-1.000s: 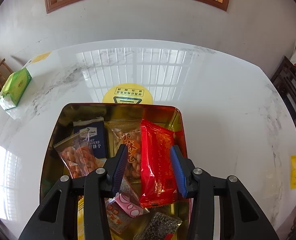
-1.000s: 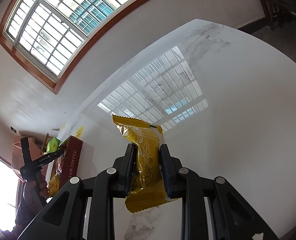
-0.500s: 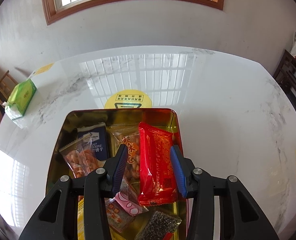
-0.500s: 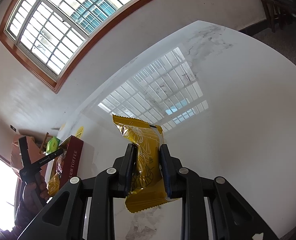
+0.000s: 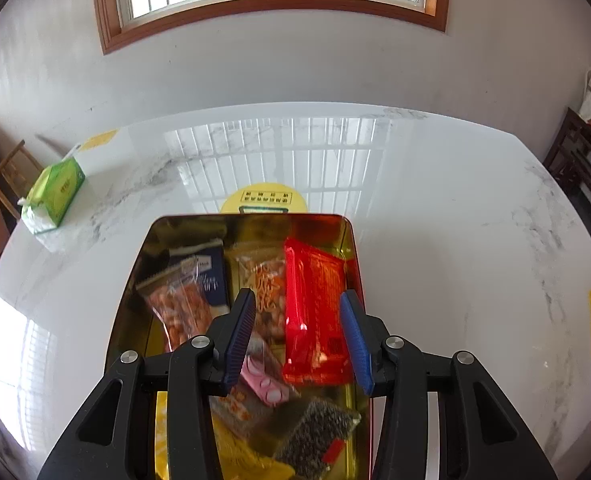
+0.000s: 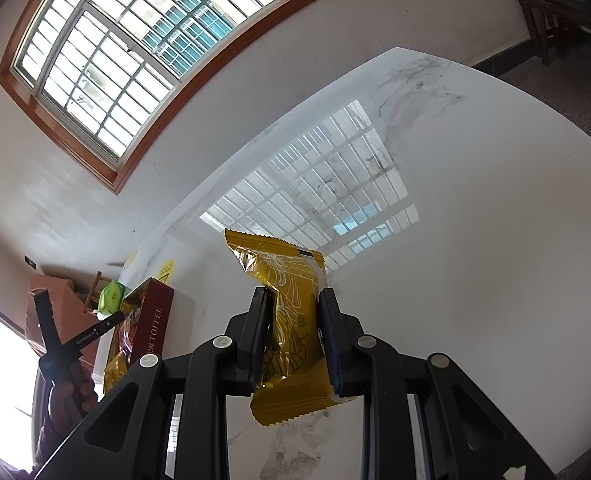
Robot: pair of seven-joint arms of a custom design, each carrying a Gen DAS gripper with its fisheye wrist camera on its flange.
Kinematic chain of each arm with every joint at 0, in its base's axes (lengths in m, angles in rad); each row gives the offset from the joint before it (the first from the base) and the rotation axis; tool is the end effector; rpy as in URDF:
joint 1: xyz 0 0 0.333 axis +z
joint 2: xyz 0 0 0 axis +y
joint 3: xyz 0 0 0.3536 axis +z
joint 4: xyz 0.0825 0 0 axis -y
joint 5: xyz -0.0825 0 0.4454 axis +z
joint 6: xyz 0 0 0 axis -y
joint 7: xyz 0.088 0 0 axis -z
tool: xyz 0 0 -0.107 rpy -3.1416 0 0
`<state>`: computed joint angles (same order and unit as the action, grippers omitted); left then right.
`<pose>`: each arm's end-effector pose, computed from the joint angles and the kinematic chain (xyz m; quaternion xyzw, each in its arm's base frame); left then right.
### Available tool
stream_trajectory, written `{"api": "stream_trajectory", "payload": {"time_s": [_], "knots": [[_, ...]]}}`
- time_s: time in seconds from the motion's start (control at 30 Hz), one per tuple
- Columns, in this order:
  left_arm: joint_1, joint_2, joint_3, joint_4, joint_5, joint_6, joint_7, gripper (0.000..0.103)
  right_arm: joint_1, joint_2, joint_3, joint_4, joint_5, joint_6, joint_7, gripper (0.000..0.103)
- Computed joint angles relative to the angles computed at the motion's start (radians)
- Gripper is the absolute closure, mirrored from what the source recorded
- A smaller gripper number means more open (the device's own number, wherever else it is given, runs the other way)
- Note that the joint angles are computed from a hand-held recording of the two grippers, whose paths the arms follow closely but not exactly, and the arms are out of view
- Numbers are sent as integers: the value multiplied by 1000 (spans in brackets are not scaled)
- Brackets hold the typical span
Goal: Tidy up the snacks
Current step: 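Lower the red pack into the tin and open the left gripper, then carry the gold pack over the tin and open the right gripper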
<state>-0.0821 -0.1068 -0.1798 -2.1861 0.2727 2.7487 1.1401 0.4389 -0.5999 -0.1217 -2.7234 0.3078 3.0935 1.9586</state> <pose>0.5842 -0.1709 0.5167 -0.6474 0.6828 -0.2506 0.2275 0.4157 0.1065 0.5130 -0.4940 0.7335 -0.0881 0.4586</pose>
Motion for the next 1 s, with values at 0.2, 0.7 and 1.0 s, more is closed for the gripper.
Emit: {"api": "stream_trajectory", "payload": {"time_s": [0.2,0.7,1.0], "knots": [[-16,-52,10,-47,-96,1,56,58,27,-4,-21,1,13,5,-8,80],[35,-186,-12,-161,-74,1,32,58,211,76,-81,129,67,11,-117,80],[73,-252,-11,-226,-38,7,15,58,400,208,-160,296,202,-6,-287,80]]}}
